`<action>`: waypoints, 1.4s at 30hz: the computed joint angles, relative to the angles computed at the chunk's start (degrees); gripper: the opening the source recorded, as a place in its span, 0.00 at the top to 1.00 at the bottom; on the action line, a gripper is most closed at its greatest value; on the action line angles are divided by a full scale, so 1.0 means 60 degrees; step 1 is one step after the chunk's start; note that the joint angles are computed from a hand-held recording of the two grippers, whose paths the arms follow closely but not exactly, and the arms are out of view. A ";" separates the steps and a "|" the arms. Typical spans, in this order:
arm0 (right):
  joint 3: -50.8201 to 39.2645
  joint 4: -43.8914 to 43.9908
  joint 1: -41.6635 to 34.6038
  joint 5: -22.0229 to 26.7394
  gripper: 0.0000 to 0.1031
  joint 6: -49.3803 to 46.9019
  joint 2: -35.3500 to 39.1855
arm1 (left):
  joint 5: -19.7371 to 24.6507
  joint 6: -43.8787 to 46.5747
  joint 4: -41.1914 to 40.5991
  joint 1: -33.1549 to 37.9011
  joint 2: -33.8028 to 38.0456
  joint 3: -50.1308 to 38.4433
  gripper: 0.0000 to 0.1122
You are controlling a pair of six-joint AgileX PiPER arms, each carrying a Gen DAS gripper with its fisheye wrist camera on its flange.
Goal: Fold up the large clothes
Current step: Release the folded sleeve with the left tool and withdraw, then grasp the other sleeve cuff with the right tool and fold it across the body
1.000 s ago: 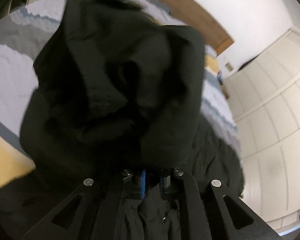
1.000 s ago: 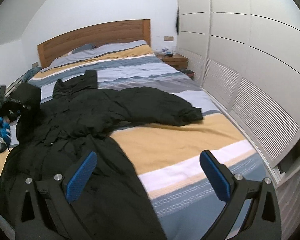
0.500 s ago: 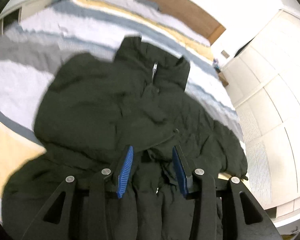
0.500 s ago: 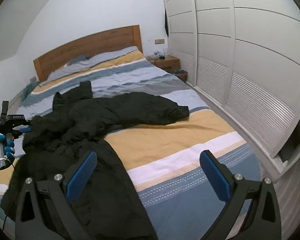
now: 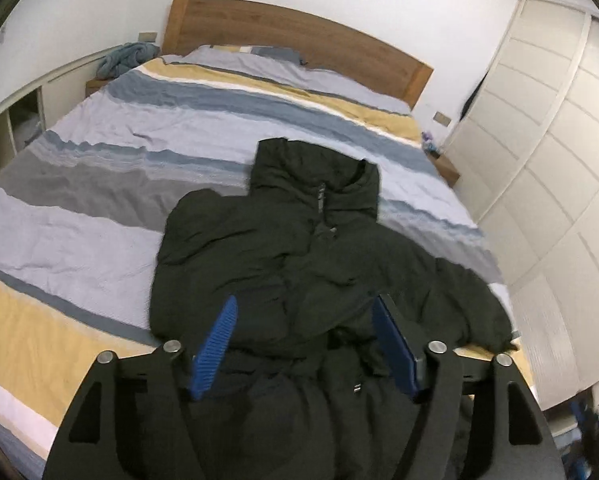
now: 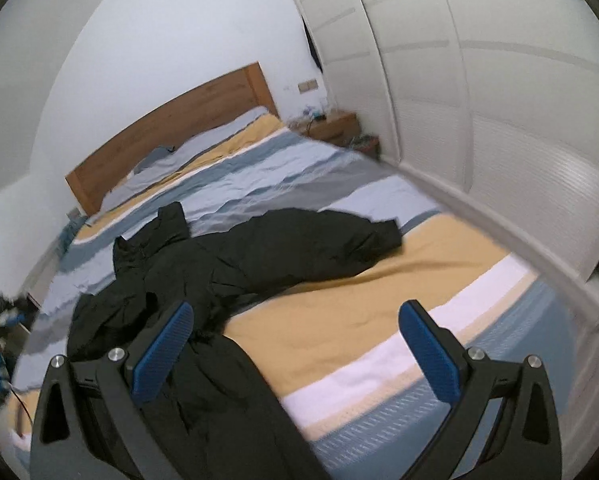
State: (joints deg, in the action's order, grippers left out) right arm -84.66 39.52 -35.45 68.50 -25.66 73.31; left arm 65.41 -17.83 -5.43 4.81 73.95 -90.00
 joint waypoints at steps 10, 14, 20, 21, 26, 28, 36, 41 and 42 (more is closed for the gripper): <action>-0.0469 0.0998 0.1116 -0.2118 0.00 0.0702 0.3941 | -0.0830 0.0299 -0.0392 0.0607 -0.1351 0.3194 0.36; -0.1252 0.1568 0.1422 -0.2540 0.00 0.1000 0.5601 | -0.0952 0.0351 -0.0314 0.0808 -0.1594 0.3915 0.36; -0.2514 0.2374 0.1475 -0.2800 0.00 0.1605 0.7527 | -0.1005 0.0457 -0.0266 0.0984 -0.1900 0.4725 0.36; -0.2671 0.2460 0.1461 -0.2817 0.00 0.1696 0.7738 | -0.1005 0.0382 -0.0127 0.0901 -0.1930 0.4818 0.36; -0.3795 0.2399 0.1581 -0.3111 0.01 0.2414 0.8672 | -0.1130 0.0261 -0.0101 0.0795 -0.2022 0.5128 0.36; -0.4093 0.2637 0.1586 -0.3156 0.06 0.2455 0.8897 | -0.1215 0.0311 -0.0225 0.0829 -0.2046 0.5172 0.36; -0.4628 0.4073 0.1421 -0.3141 0.78 0.2695 0.9753 | -0.1226 0.0191 -0.0172 0.0581 -0.2181 0.5108 0.36; -0.4895 0.4172 0.1608 -0.3284 0.91 0.2089 0.9516 | -0.1221 -0.0120 0.0082 0.0514 -0.2493 0.5048 0.36; -0.5015 0.4200 0.1633 -0.3229 0.91 0.1932 0.9445 | -0.1238 -0.0248 0.0216 0.0490 -0.2556 0.5053 0.36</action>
